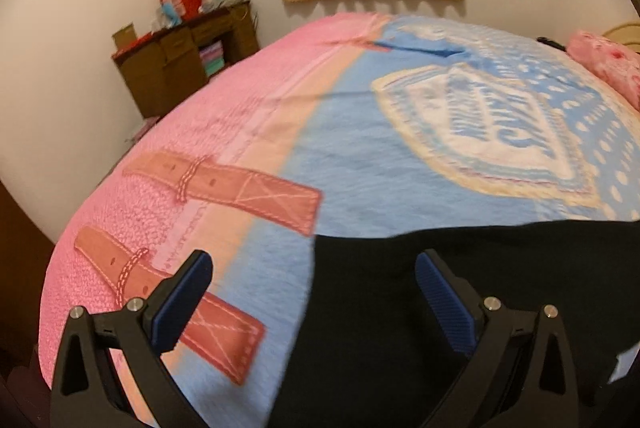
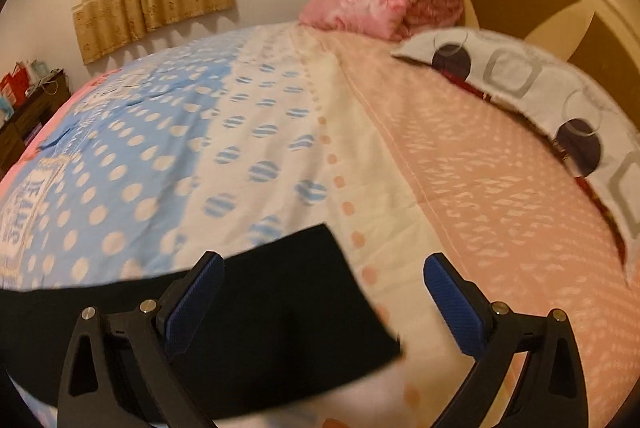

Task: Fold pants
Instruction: 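Grasp the black pants edge with the left gripper while the right gripper grasps it too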

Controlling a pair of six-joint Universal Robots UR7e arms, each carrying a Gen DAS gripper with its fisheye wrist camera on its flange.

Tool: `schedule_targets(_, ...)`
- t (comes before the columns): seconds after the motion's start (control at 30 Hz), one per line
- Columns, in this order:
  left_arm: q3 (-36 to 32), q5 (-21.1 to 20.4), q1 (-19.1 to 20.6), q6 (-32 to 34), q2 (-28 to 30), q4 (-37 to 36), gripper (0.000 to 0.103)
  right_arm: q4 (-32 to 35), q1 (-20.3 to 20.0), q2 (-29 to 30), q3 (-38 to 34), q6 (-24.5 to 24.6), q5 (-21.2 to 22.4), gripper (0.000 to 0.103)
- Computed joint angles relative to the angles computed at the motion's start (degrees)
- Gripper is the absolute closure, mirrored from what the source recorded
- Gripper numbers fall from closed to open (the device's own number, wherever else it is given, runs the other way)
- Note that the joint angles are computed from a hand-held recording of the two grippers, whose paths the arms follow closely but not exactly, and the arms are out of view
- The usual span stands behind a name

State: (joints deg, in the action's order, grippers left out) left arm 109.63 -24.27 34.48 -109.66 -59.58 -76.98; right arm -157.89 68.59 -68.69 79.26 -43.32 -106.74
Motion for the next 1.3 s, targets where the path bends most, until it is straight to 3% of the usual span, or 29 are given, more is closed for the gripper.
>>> schedule_targets(0.17,5.1,-0.8,2.5,7.5,-3.8,-12.0,0.000,11.4,-0.5,5.6,-10.2,4.5,-1.1,0.017)
schedule_targets(0.23,7.2,-1.1,3.3,11.6,-4.8,-17.9,0.000,14.2,-0.4,7.1,-12.4,5.0,-1.9,0.017)
schedule_targets(0.43,10.0,-1.4,4.9,21.8,-5.4,-30.5,0.001,15.3,-0.3,8.3,-12.7,3.4,-4.8,0.028)
schedule_targets(0.53,10.8,-1.7,5.3,25.2,-5.9,-34.3,0.004,15.2,-0.6,8.0,-12.4,3.6,-3.9,0.029)
schedule_targets(0.6,11.9,-2.3,5.4,28.3,-6.6,-38.5,0.008,15.5,-0.7,8.0,-12.4,3.4,-3.4,0.034)
schedule_targets(0.67,12.8,-2.5,5.5,31.6,-6.8,-42.3,0.012,16.3,-0.7,7.8,-12.4,2.9,-2.6,0.044)
schedule_targets(0.73,12.5,-2.4,5.4,33.6,-6.3,-43.5,0.015,16.6,-0.9,7.6,-12.3,2.2,-1.8,0.046)
schedule_targets(0.83,12.1,-3.0,5.5,42.9,-4.3,-52.5,0.018,16.8,-1.1,7.6,-12.4,2.3,-1.0,0.046)
schedule_targets(1.0,8.3,-3.3,6.6,44.0,-1.5,-47.3,0.030,15.1,-1.0,7.4,-11.5,1.7,-0.9,0.047)
schedule_targets(1.23,10.1,-4.8,7.5,47.8,-1.9,-54.6,0.034,15.1,-1.1,7.5,-11.5,1.4,-0.7,0.057)
schedule_targets(1.27,10.5,-4.7,7.3,48.2,-2.0,-55.1,0.037,15.0,-1.2,7.4,-11.5,1.2,-0.6,0.062)
schedule_targets(1.3,10.7,-4.6,7.2,49.2,-1.8,-55.9,0.048,14.8,-1.2,7.5,-11.5,1.0,-0.6,0.065)
